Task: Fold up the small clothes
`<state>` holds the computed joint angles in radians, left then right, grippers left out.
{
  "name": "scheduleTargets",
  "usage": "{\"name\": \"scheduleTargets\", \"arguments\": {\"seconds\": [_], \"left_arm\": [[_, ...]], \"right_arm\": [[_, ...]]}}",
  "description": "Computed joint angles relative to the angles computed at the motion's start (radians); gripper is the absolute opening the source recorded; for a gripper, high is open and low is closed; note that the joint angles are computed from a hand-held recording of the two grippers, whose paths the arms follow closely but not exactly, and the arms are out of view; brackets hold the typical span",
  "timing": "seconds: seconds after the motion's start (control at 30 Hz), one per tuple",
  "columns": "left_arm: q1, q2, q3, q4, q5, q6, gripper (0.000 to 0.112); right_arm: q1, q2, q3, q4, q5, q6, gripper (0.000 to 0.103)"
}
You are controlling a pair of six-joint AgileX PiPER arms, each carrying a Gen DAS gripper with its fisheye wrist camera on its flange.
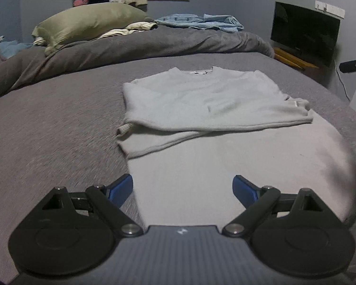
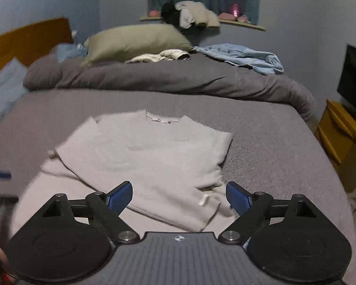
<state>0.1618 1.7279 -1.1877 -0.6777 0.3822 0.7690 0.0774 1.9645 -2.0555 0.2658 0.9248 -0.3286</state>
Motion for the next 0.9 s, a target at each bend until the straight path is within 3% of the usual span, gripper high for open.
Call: {"name": "scheduleTargets", "arguments": {"seconds": [0.1,0.27,0.33,0.4,0.57,0.63,0.77,0.83,0.9], "left_arm": [[0.015,-0.105,0.111,0.061,-0.003,-0.124,0.091],[0.028,-0.166,0.261,0.018,0.013,-0.127,0.091],[0.014,-0.154,0.311,-0.034,-0.024,-0.034,0.091],[0.011,-0.139,0.351,-0.11,-0.032,0.067,0.091],[-0.013,-0.065,0.363,-0.034,-0.052,-0.048,0.091],[-0.023,-0.068,0.382,-0.055,-0.082,-0.028,0.091],[-0.068,-0.081,0.394,0.098,-0.113,-0.178,0.091],[-0.06,-0.09,0.399,0.053,-0.094,-0.135,0.091],[-0.049,-0.096,0.416,-0.067,-0.071,0.008,0.089]], "right_arm": [[0.002,-0.083,0.156,0.035,-0.067,0.065,0.091],[-0.06,-0.158,0.463,0.209,-0.213,-0.196,0.091],[-0.072,-0.13,0.477,0.136,-0.164,-0.242,0.081],[-0.103,-0.12,0.506,0.123,-0.151,-0.36,0.079],[-0.206,-0.072,0.518,0.085,-0.048,-0.444,0.079],[-0.238,-0.048,0.501,0.084,-0.005,-0.456,0.079],[-0.267,-0.004,0.456,0.115,0.081,-0.475,0.079],[-0.263,0.002,0.436,0.133,0.136,-0.491,0.078],[-0.246,0.011,0.433,0.135,0.146,-0.493,0.078]]}}
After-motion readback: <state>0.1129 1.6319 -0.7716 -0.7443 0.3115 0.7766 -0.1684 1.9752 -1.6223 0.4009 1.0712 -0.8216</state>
